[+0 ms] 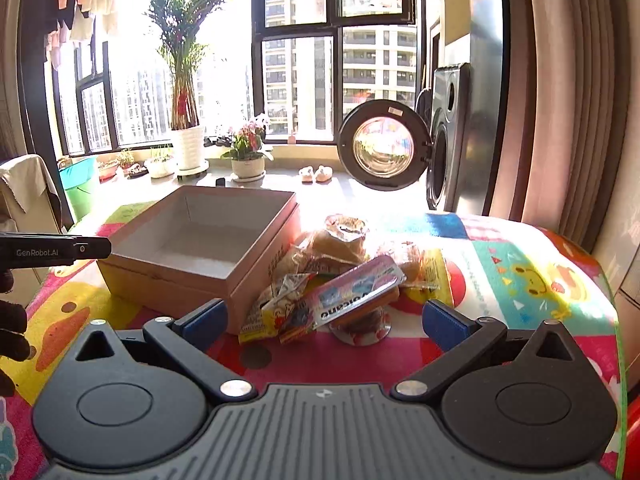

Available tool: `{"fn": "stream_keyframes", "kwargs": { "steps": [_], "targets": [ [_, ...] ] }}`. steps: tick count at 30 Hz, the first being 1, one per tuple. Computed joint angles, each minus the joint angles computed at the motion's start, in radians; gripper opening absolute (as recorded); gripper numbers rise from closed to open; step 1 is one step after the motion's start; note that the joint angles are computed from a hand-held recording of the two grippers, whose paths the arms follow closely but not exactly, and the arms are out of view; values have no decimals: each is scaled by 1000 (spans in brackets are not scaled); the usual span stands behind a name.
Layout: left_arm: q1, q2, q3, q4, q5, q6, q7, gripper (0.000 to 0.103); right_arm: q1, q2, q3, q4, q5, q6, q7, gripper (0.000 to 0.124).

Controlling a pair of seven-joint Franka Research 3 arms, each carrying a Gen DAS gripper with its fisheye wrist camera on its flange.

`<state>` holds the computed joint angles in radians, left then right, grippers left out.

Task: Organize objects
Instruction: 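Grasp the small yellow-wrapped snack with the right tool and lift it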

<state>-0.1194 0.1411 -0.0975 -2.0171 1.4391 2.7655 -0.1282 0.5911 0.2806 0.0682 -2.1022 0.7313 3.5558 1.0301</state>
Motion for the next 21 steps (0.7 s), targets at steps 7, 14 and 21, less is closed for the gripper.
{"fn": "stream_keyframes", "kwargs": {
  "steps": [7, 14, 21],
  "targets": [
    [55, 212, 29, 187, -401, 85, 371, 47, 81, 35, -133, 116, 82, -80, -108, 103],
    [35, 299, 61, 238, -568, 142, 511, 14, 121, 43, -200, 116, 69, -202, -127, 93],
    [-80, 246, 178, 157, -514, 169, 390, 11, 86, 110, -183, 204, 4, -367, -91, 48]
  ]
}}
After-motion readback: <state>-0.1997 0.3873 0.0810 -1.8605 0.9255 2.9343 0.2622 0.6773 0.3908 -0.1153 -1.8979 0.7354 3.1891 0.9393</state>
